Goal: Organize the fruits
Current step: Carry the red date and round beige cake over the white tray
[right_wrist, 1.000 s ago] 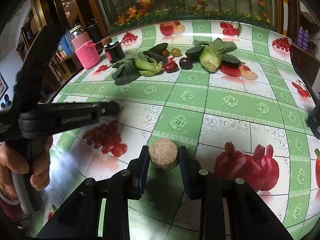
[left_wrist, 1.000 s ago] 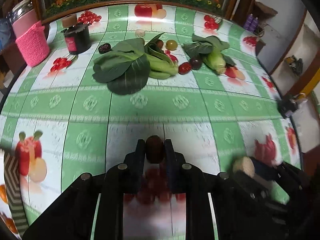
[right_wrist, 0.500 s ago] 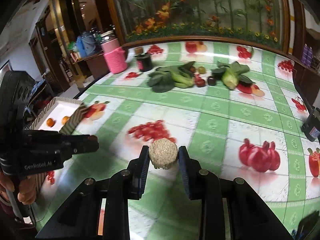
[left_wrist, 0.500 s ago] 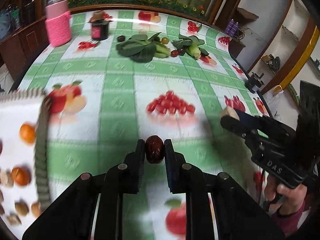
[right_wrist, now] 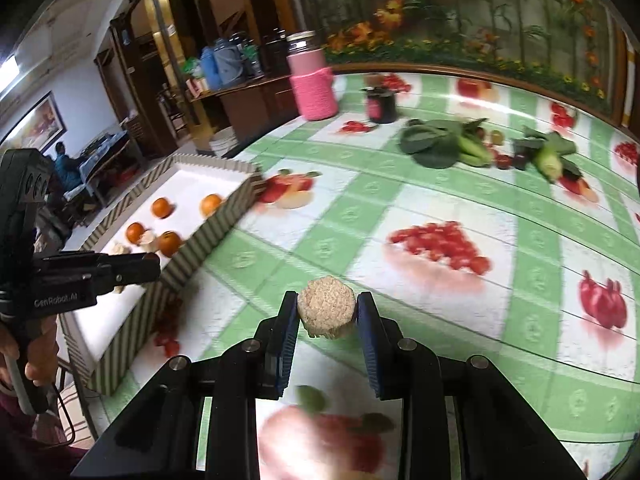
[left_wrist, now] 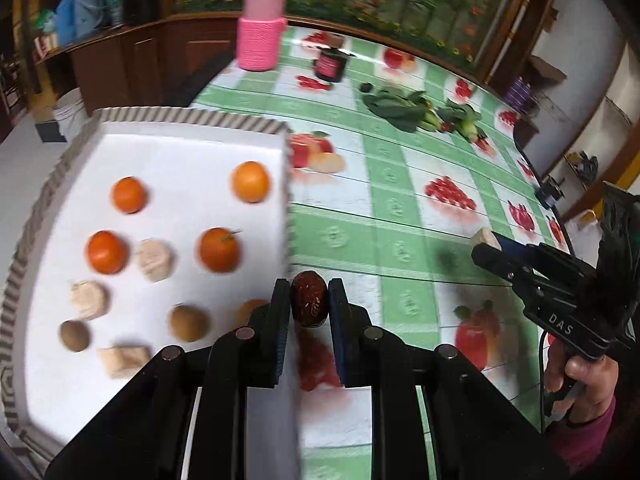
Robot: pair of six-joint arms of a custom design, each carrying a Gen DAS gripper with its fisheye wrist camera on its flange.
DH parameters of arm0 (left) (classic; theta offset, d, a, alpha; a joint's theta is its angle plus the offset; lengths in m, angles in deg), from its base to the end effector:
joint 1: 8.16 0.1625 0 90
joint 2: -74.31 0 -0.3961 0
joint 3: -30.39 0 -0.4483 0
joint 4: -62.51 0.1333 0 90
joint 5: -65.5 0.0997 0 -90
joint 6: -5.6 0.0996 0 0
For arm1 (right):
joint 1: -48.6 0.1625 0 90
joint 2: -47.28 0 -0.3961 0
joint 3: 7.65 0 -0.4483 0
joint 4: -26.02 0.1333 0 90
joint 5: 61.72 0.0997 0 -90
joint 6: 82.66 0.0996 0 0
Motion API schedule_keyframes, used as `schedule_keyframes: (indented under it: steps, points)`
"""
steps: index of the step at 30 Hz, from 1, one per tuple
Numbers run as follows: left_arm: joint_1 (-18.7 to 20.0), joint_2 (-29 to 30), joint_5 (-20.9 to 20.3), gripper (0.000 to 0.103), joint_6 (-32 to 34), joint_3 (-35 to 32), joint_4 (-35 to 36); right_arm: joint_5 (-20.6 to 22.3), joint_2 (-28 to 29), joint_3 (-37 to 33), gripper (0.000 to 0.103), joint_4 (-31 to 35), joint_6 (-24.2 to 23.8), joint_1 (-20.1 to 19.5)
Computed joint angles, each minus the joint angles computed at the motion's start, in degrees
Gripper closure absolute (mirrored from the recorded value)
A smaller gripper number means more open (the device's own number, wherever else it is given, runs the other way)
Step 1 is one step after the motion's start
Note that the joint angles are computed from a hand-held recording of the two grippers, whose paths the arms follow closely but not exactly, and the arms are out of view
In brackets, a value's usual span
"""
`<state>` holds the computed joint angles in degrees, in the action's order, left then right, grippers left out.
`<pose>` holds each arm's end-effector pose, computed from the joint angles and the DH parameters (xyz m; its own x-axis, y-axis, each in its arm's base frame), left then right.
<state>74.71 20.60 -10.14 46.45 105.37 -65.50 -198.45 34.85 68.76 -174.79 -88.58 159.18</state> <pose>0.0605 -0.7891 0.2555 -0.6561 0.6589 -0.3680 0.7245 0.6865 -0.0625 0.3035 -0.6353 -0.1291 -0.7991 0.1888 0.5707 -0.3246 0.6635 -0.6741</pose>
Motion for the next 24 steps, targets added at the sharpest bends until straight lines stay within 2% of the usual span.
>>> schedule_keyframes:
  steps: [16,24]
  points:
    - [3.44,0.77,-1.32,0.087,1.89,-6.62,1.08,2.76,9.4,-17.22,0.073,12.04,-3.51,2.6]
    - [4.45,2.24,0.52,0.087,1.32,-9.97,0.28,3.87,13.44,-25.33,0.073,18.3,-4.88,2.97]
